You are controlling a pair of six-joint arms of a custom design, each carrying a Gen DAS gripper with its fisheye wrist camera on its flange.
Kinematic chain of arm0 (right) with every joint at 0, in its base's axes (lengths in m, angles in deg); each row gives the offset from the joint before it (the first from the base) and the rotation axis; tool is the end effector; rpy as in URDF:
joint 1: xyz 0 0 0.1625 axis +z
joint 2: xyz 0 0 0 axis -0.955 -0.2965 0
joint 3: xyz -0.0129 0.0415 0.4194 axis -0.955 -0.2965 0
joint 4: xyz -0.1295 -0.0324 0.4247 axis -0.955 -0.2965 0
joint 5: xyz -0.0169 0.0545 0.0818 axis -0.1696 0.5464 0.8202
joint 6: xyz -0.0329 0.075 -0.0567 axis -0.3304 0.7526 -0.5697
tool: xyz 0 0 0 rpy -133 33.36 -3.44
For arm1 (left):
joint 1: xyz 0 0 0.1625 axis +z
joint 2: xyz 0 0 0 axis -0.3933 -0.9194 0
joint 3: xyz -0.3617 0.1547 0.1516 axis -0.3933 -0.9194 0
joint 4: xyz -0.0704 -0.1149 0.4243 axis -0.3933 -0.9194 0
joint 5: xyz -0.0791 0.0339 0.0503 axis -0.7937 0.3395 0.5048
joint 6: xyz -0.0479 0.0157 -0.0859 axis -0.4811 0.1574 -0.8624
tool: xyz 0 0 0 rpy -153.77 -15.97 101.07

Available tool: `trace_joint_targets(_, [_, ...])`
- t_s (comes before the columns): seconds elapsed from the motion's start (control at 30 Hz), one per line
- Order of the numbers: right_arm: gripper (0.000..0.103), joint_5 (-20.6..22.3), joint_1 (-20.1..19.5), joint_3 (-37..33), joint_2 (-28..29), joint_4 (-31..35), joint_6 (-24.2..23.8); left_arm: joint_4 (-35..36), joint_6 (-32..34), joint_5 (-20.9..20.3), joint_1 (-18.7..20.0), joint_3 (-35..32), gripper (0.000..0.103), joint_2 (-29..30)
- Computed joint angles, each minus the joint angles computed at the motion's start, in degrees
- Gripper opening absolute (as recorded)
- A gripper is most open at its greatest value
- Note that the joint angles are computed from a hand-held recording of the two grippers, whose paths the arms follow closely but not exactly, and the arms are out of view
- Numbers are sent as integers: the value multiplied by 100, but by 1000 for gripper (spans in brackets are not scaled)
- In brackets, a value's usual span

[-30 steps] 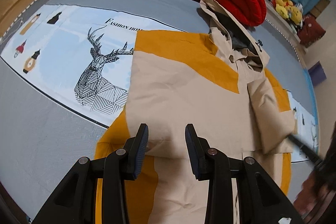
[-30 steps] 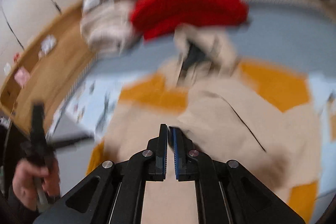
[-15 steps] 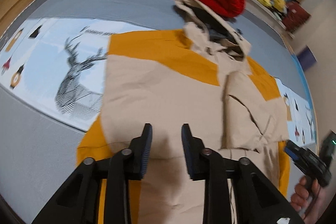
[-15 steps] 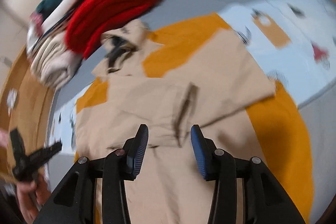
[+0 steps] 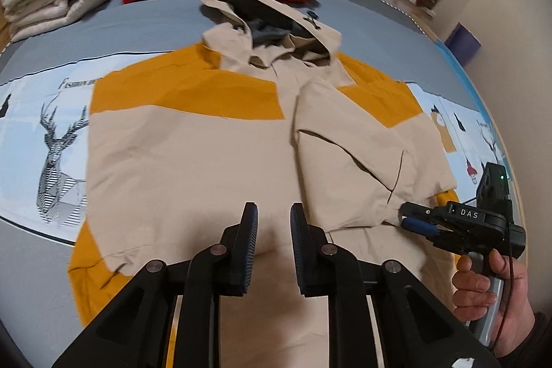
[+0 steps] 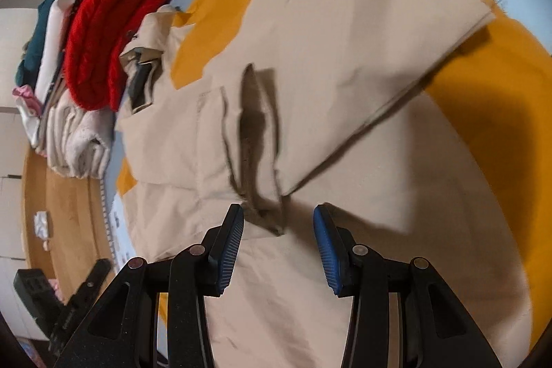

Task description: Fold large clothes

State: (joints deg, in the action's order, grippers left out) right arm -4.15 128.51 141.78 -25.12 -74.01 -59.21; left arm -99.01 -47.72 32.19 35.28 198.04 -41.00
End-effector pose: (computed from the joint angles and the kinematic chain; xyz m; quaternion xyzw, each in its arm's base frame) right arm -0.0887 -0.3708 0.2877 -0.1143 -0.9875 0.1007 0.0413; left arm -0.3464 -0.2688 0.0179 0.0138 0.9293 -0.2526 0.2692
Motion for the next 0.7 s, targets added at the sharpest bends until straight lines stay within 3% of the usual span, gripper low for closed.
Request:
trace_joint_targets(0.13, [41, 68, 99, 61, 37, 56, 15, -247, 190, -54, 40, -42, 17, 176])
trace_joint_targets(0.2, [13, -9, 213, 117, 20, -72, 29, -306, 258, -59, 39, -71, 17, 247])
trace_joint_targets(0.3, [5, -13, 377, 230, -196, -284, 28, -449, 388, -52, 33, -98, 19, 330])
trace_joint_targets(0.37, [3, 97, 519, 305, -427, -353, -92, -621, 494, -67, 38, -96, 29, 390])
trace_joint_targets(0.47, [2, 683, 716, 394, -830, -299, -536, -865, 646, -130, 50, -128, 46, 514])
trace_joint_targets(0.57, [1, 1144, 940, 456, -1138, -244, -1093, -1143, 813, -229, 66, -187, 48, 688])
trace_joint_targets(0.7, [5, 281, 1319, 536, -1012, -837, -906, -903, 753, -272, 123, -293, 48, 805])
